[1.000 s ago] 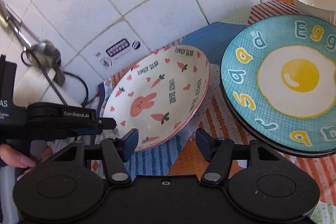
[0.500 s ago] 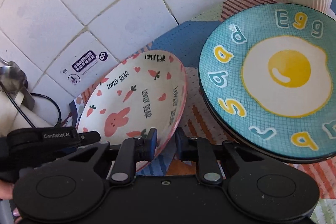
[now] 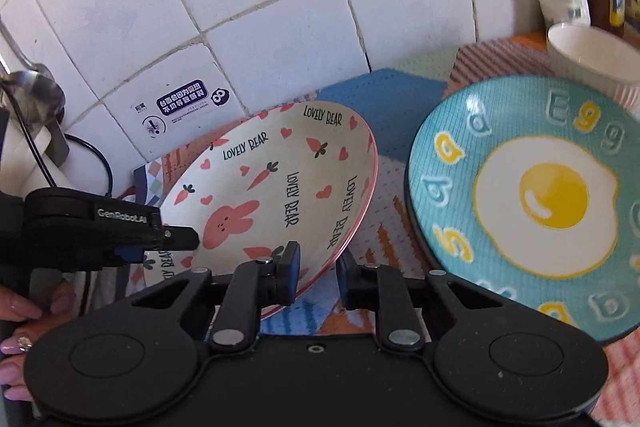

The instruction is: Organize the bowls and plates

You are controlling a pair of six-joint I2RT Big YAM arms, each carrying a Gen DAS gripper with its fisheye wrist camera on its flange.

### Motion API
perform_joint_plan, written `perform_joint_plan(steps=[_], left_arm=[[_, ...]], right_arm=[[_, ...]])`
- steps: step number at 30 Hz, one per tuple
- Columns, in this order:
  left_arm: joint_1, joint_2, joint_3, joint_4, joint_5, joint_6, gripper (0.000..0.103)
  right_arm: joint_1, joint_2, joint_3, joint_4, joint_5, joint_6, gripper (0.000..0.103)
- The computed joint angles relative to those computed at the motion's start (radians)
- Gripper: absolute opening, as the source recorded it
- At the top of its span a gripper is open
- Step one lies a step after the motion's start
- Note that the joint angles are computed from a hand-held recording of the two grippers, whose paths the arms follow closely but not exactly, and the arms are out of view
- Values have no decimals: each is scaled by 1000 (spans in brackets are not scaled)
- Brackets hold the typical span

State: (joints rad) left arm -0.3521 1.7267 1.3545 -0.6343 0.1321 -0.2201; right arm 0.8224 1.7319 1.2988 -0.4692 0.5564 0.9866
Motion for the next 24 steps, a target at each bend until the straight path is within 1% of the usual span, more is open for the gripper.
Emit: perform_joint_plan(steps=[4,7,9,11,13,15,18,21,24], left_arm=[[-3,-35,-56,54,15,1,26],[-6,-57,-75,52,23,12,26],[-12,-80,-94,56,16,16,26],[-17,-108,-114,58,20,34,26],[-20,-123,-121,55,36,46,26],[-25,-131,-121,46,50,42,26],[-37,-139,-104,3,60,-1,26],[-55,-161,-115,6,70,4,26],[-75,-176,-115,-10,84,-12,26]], right_arm=[[-4,-27,-28,26,-6,-62,24],[-6,-50,-53,48,-16,-76,24],[-5,-74,-81,71,-23,-66,24],[1,-94,-97,74,-11,-76,24],[3,-115,-112,75,-6,-77,24],[0,-139,-132,81,-9,-74,24],[4,-173,-155,75,0,-84,24],[9,-214,-178,55,12,-80,24],[15,-260,-204,29,26,-68,24]])
